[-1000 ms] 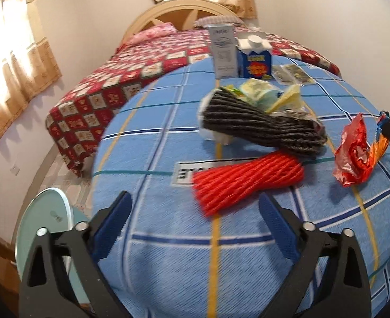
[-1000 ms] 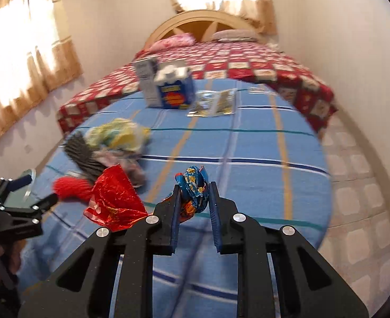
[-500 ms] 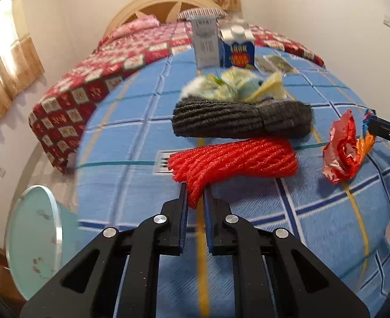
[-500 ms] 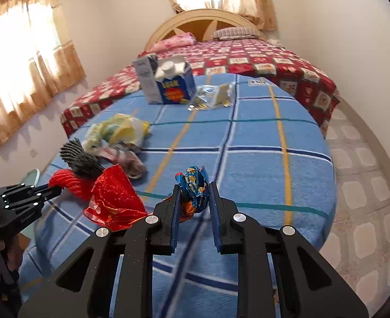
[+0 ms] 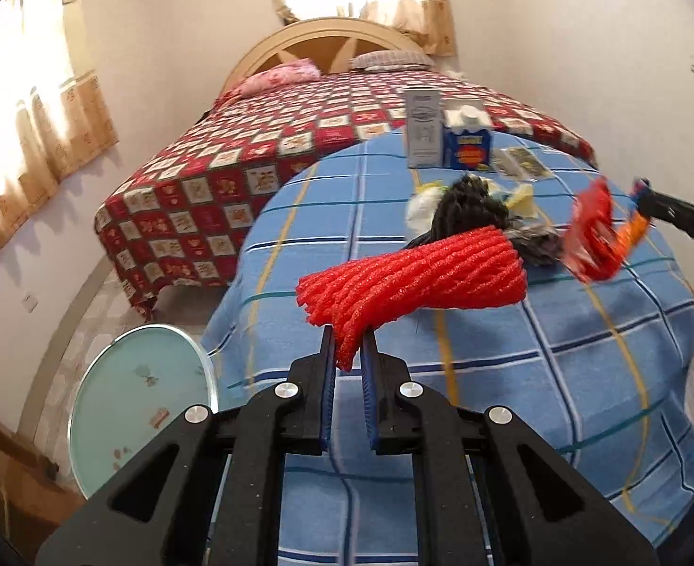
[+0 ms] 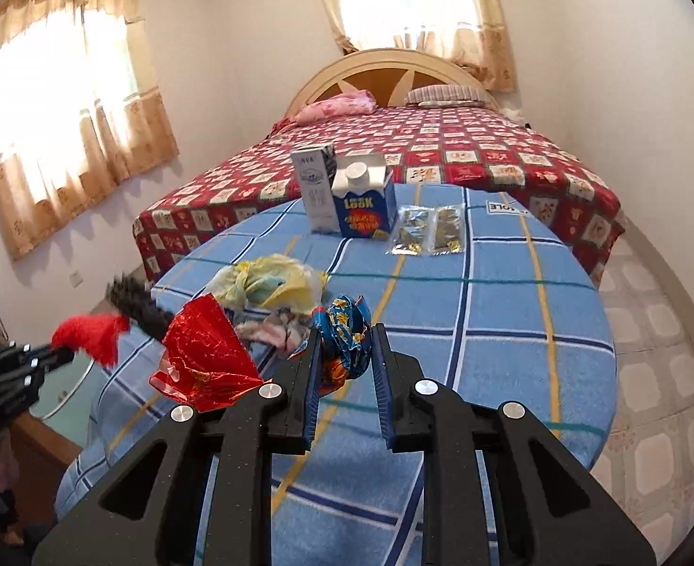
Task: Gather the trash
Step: 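Carry the red mesh net and foil wrappers over the teal bin with both grippers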
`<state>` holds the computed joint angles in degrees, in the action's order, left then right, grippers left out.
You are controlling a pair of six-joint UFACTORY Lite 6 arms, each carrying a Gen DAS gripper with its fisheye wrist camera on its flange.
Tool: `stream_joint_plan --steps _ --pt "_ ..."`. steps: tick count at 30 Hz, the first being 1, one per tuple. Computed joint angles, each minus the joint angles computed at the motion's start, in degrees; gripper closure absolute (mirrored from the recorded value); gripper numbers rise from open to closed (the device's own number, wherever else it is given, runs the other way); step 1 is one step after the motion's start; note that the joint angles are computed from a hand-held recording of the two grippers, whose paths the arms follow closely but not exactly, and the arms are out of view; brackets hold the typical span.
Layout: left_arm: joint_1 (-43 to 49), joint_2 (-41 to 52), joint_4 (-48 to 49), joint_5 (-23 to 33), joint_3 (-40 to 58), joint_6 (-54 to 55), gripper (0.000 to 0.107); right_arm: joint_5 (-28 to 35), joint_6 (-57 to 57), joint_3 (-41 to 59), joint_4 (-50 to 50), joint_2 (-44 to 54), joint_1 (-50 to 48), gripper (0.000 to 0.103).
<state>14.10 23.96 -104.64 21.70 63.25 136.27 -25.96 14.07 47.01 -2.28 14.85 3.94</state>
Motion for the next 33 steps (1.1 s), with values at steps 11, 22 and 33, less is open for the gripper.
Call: stream_joint_plan --steps 11,22,33 --pt "-2.3 -4.3 -2.9 2.0 0.1 -0.8 0.097 1.8 -0.4 0.7 0.6 -2.6 -4.8 0.082" --pt "6.1 5.1 -1.9 -3.4 9.1 -0.4 0.097 5.0 -3.7 14.4 4.5 6.5 3.6 0.082" --pt "14.9 13.7 2.5 -5.8 18.6 -2.9 0.097 12.3 -19.9 37.0 20.7 22.4 14.8 0.082"
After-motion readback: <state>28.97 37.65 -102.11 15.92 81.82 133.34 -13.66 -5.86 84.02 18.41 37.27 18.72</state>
